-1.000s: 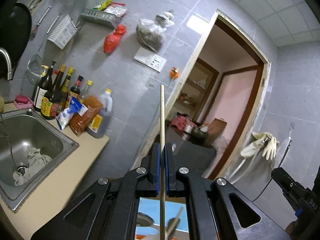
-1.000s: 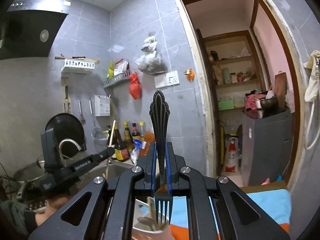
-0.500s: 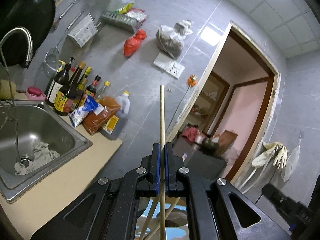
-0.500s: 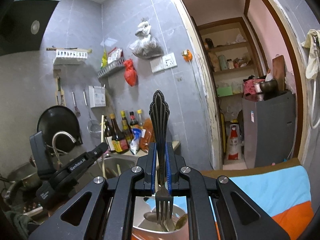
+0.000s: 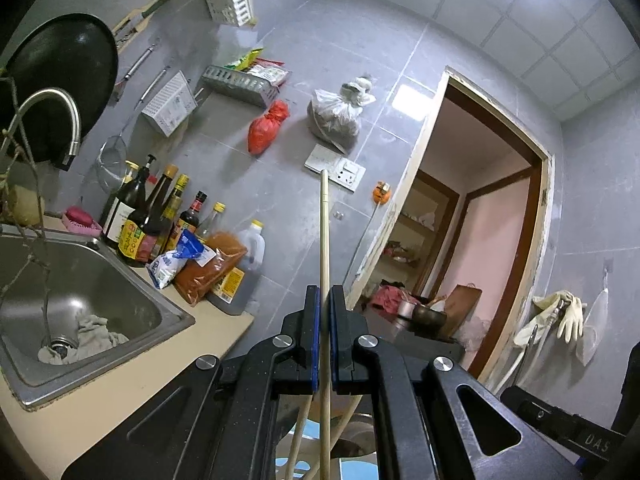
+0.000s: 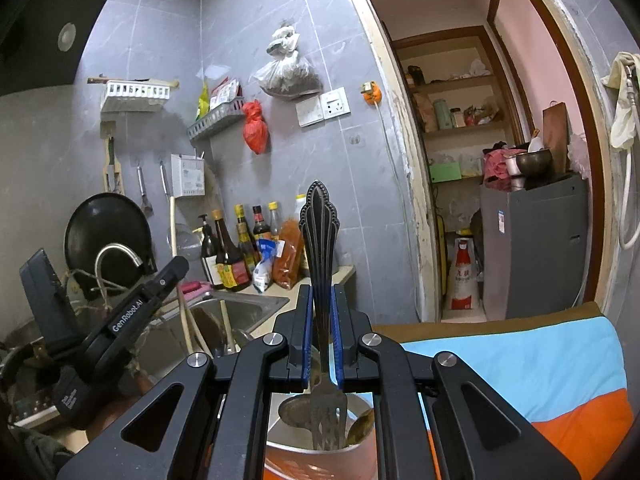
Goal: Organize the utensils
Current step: 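Lower the chopstick and fork into the basket and open both tools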
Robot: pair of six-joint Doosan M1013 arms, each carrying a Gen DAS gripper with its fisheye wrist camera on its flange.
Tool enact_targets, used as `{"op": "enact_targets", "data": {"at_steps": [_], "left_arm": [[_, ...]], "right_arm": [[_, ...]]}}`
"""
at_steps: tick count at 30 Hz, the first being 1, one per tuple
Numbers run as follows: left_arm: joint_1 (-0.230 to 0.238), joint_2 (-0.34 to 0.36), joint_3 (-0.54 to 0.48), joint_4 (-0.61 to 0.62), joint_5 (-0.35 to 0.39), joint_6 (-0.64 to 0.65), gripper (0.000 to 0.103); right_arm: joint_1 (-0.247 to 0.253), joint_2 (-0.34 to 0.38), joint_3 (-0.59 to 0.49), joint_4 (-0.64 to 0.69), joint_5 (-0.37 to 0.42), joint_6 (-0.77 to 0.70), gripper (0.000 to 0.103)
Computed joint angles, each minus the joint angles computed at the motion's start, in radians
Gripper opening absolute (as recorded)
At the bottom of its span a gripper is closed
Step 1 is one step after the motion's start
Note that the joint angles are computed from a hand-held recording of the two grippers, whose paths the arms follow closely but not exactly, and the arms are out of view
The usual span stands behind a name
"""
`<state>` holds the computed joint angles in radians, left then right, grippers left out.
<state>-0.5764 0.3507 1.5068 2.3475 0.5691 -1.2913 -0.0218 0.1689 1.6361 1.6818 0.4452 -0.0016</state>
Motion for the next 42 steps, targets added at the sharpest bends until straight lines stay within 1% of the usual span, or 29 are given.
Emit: {"op": "enact_targets", "data": {"at_steps": [7, 9, 15, 22, 25, 29, 31, 34, 36, 40, 42], "left_arm": [[-0.007, 0.008, 0.011, 0.032, 0.056, -0.05, 0.002], [-0.01, 0.012, 0.012, 0.04, 0.061, -0.05, 0.002], [-0.027, 0.023, 0.015, 0.016, 0.087, 0.032, 0.002], [-0.036, 0.03, 0.013, -0.03, 0.075, 0.11, 0.002], [-0.04, 0.026, 0.014, -0.062, 0.048, 0.16, 0.002], [-0.046, 0.012, 0.026, -0.093, 0.01, 0.221, 0.002], [-0.047, 0.003, 0.032, -0.125, -0.021, 0.253, 0.003], [-0.044, -0.006, 0.029, -0.2, -0.081, 0.32, 0.003], [-0.042, -0.01, 0.023, -0.266, -0.118, 0.383, 0.003], [-0.032, -0.019, 0.01, -0.396, -0.209, 0.504, 0.004], [-0.03, -0.026, 0.008, -0.444, -0.24, 0.56, 0.011]], "right_arm": [[0.002, 0.0, 0.014, 0.045, -0.002, -0.047, 0.007], [0.003, 0.001, 0.02, 0.067, -0.004, -0.072, 0.007], [0.005, 0.002, 0.029, 0.07, -0.012, -0.08, 0.007], [0.008, 0.001, 0.03, 0.038, -0.017, -0.051, 0.007], [0.01, 0.001, 0.029, 0.004, -0.022, -0.017, 0.008], [0.011, 0.002, 0.022, -0.09, -0.025, 0.077, 0.008], [0.01, 0.002, 0.02, -0.127, -0.022, 0.116, 0.008], [0.01, 0.001, 0.016, -0.191, -0.016, 0.182, 0.009], [0.011, -0.001, 0.018, -0.21, -0.015, 0.196, 0.01], [0.011, -0.005, 0.016, -0.258, -0.011, 0.246, 0.014], [0.01, -0.009, 0.017, -0.275, -0.011, 0.273, 0.018]]}}
